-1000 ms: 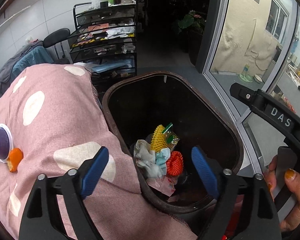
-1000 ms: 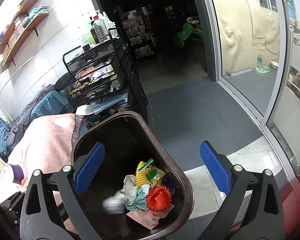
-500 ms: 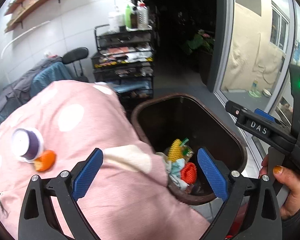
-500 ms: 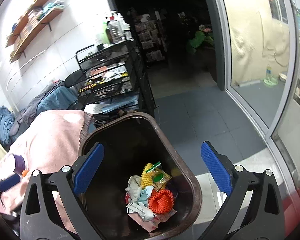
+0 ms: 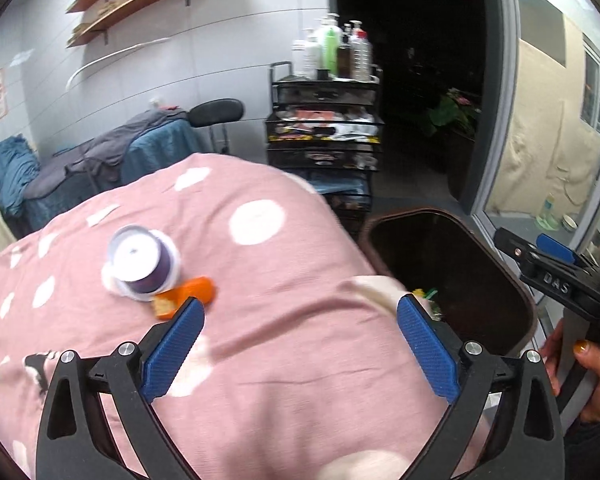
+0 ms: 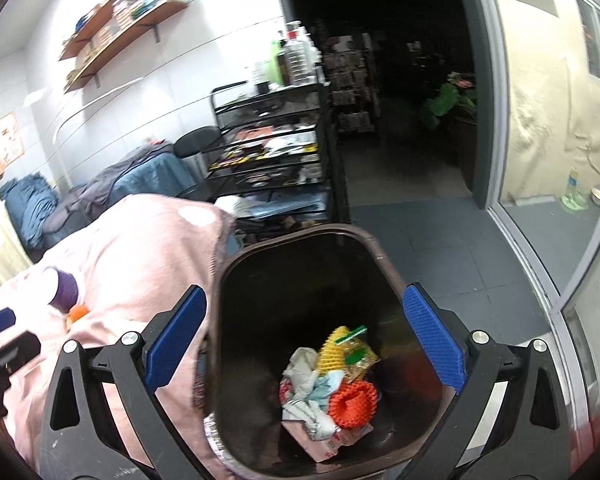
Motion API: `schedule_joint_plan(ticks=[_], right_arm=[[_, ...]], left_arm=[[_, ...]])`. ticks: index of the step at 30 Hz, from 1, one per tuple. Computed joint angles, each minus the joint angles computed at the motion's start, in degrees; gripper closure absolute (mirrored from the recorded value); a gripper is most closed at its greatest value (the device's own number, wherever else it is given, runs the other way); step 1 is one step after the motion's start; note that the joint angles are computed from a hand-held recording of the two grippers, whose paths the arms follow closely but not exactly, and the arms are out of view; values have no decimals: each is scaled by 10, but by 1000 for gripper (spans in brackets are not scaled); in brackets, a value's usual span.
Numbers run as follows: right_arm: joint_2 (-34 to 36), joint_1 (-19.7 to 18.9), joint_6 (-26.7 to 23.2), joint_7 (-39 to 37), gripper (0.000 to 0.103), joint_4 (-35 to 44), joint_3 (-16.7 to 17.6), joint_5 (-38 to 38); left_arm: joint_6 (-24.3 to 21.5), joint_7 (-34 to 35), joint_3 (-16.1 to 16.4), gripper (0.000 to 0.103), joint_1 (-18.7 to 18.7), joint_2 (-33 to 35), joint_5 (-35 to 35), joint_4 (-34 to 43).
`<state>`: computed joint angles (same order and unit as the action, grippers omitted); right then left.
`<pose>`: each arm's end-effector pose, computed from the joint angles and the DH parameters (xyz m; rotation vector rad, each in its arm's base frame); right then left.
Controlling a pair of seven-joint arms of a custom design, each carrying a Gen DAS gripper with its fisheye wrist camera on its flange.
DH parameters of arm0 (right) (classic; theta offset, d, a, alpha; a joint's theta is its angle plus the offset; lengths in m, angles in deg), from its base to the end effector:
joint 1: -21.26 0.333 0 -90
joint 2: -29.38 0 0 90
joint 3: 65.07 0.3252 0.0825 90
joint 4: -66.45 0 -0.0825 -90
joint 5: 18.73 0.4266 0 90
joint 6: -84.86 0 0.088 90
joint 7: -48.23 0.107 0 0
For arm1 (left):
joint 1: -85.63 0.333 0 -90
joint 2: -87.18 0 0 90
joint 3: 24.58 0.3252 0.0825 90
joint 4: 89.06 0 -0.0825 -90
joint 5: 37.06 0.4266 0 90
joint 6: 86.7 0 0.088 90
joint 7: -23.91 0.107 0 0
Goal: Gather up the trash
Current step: 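Move both tools back toward the purple tub and orange peel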
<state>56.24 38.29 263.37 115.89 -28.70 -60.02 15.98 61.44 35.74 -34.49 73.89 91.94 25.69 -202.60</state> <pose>0.7221 0.2286 0.4303 -1.6594 1.4323 -0.5053 0.5977 -0.2523 0.4639 -1.7857 1.4944 -0.6567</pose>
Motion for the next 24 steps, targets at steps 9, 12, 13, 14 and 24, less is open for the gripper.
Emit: schedule_joint_plan(ticks=[9,12,13,14,24], right_arm=[[6,-31,-13,-131,6,20,95,24],[6,-17,-51,-148,6,34,89,29],[8,-8,-73,-147,6,43,82,26],[9,-4,-89,-151,6,51,81,27],[45,55,-181,-124,6,123,42,-18]], left_arm=[[0,-44,6,7,33,-62,-5,-76],[-4,-52,5,7,47,-82,-8,-100],[-5,-50,5,7,51,-86,-12,-105],[-5,-47,5,7,56,-91,-16,-112],[22,-4,17,7,94,-89,-64,-128]])
